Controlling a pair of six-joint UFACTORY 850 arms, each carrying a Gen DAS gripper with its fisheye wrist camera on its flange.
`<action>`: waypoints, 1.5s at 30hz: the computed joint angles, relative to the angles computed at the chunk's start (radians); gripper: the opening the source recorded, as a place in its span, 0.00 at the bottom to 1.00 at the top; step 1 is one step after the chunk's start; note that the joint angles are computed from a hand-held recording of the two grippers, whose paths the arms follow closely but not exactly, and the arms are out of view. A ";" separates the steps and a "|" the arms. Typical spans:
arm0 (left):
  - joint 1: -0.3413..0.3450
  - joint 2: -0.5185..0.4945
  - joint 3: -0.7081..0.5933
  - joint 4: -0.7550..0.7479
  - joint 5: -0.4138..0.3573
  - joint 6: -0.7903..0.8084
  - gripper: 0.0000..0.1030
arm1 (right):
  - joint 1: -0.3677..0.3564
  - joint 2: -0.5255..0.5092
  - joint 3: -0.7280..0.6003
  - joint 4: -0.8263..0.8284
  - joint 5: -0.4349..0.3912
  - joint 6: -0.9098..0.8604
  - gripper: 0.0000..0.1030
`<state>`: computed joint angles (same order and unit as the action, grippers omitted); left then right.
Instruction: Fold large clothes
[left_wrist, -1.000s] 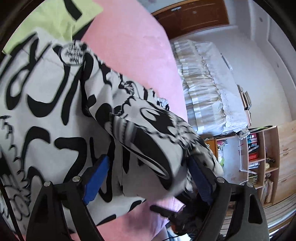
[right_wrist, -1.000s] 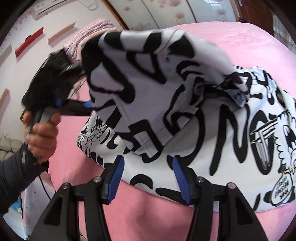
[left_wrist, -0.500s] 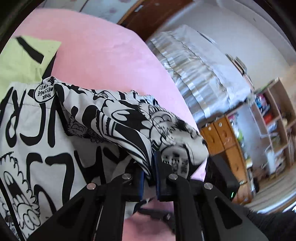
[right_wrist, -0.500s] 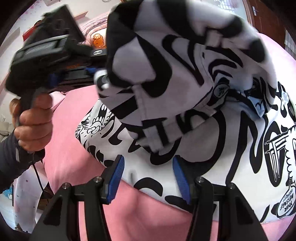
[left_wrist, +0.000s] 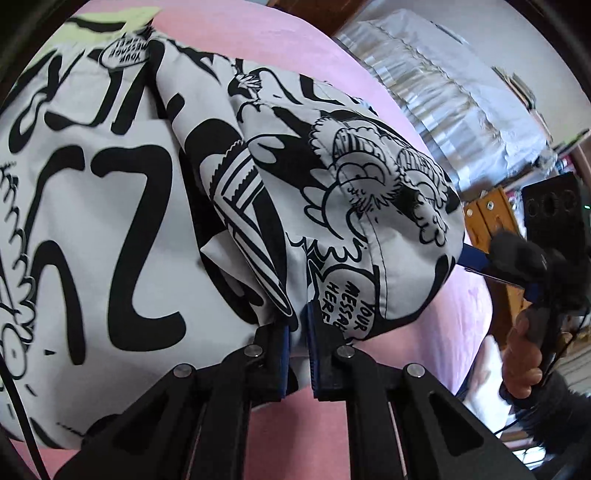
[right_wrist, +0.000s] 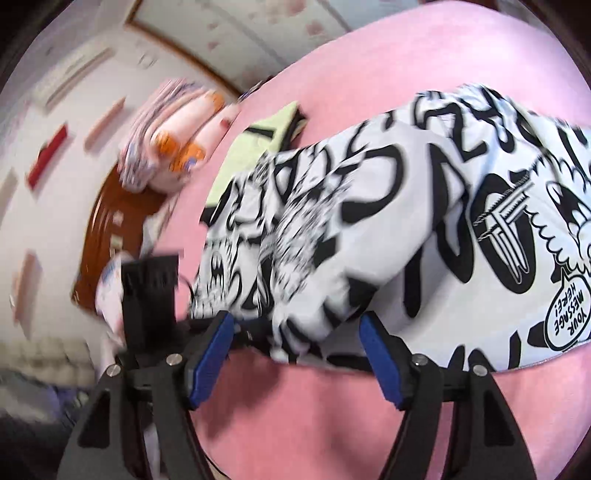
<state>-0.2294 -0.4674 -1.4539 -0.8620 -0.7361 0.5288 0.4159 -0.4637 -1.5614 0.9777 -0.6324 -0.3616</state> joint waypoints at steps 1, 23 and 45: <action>0.003 -0.006 -0.006 -0.012 -0.008 0.002 0.07 | -0.006 -0.009 -0.009 0.007 0.005 0.018 0.69; 0.149 -0.176 -0.117 -0.499 -0.162 0.163 0.61 | -0.101 -0.190 -0.129 0.470 -0.091 -0.151 0.24; 0.217 -0.170 -0.210 -0.472 -0.165 0.136 0.65 | -0.057 -0.175 -0.198 0.248 0.188 -0.211 0.04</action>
